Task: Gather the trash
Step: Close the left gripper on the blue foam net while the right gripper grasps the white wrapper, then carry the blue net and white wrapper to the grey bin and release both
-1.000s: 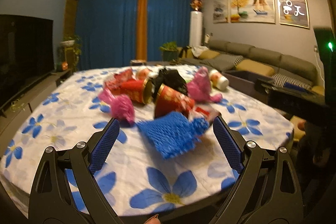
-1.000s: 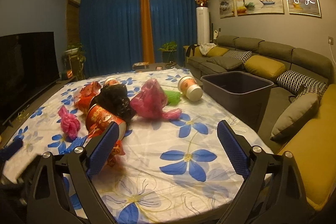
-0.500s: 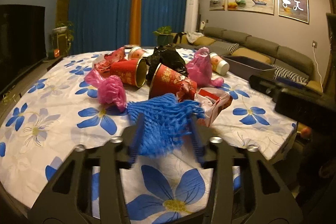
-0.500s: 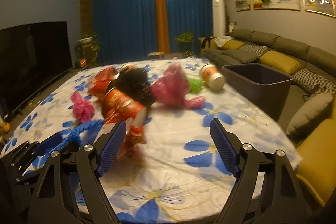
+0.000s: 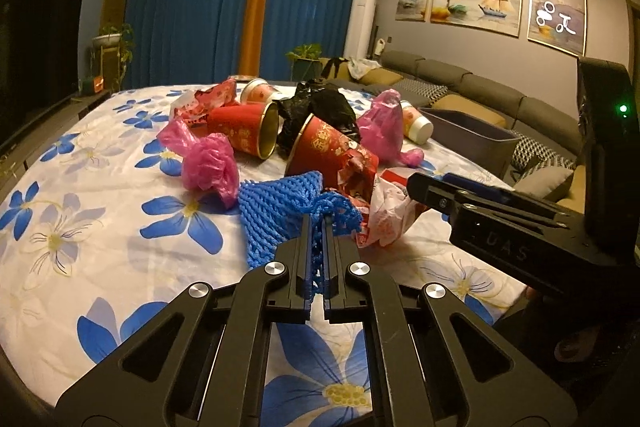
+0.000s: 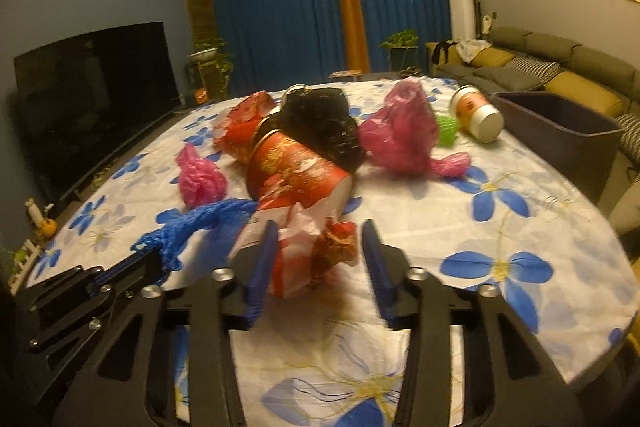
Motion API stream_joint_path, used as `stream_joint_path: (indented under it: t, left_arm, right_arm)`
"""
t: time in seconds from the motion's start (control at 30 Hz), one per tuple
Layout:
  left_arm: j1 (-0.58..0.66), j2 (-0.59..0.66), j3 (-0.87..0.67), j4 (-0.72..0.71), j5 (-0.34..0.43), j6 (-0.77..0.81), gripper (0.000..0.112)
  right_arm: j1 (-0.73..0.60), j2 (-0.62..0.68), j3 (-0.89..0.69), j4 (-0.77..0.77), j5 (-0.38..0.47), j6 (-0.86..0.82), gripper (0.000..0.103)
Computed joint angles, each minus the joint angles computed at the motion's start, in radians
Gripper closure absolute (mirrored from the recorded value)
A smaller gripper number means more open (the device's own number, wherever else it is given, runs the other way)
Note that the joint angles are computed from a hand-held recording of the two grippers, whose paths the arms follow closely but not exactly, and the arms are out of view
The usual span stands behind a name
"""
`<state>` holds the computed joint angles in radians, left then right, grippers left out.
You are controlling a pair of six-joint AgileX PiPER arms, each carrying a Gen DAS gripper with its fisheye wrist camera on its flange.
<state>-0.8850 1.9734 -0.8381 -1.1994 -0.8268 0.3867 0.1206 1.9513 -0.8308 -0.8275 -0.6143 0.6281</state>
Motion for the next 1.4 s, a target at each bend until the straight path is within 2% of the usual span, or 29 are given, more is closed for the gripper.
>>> stream_joint_path:
  t: [0.1,0.13,0.2,0.3,0.37,0.43,0.9,1.07,1.3,1.4]
  left_arm:
    - [0.002,-0.005,0.007,0.012,-0.003,-0.009,0.11]
    - [0.001,-0.005,0.006,0.012,-0.004,-0.007,0.11]
    - [0.004,-0.004,0.006,0.014,-0.001,-0.008,0.11]
    - [0.006,-0.002,0.004,0.011,0.004,-0.01,0.11]
    - [0.004,-0.004,0.005,0.01,0.002,-0.011,0.11]
    - [-0.003,-0.01,0.006,0.006,-0.005,-0.004,0.11]
    - [-0.072,-0.091,-0.007,-0.06,-0.072,0.081,0.11]
    - [-0.086,-0.114,-0.047,-0.094,-0.089,0.158,0.11]
    - [-0.054,-0.11,-0.14,-0.06,-0.052,0.236,0.11]
    - [-0.026,-0.083,-0.218,-0.037,-0.011,0.282,0.11]
  right_arm:
    - [-0.012,0.009,-0.016,-0.079,-0.012,0.073,0.072]
    - [-0.015,0.015,-0.025,-0.109,-0.013,0.105,0.08]
    - [-0.017,0.025,-0.039,-0.15,-0.011,0.145,0.083]
    - [-0.015,0.026,-0.033,-0.143,-0.016,0.123,0.085]
    - [-0.017,0.022,-0.024,-0.136,-0.023,0.104,0.093]
    - [-0.022,0.01,-0.01,-0.123,-0.032,0.076,0.095]
    - [-0.126,-0.087,0.078,-0.118,-0.125,0.0,0.097]
    - [-0.157,-0.111,0.087,-0.109,-0.147,-0.014,0.097]
    - [-0.211,-0.123,0.048,-0.106,-0.161,-0.001,0.097]
    - [-0.242,-0.116,0.011,-0.098,-0.166,0.0,0.097]
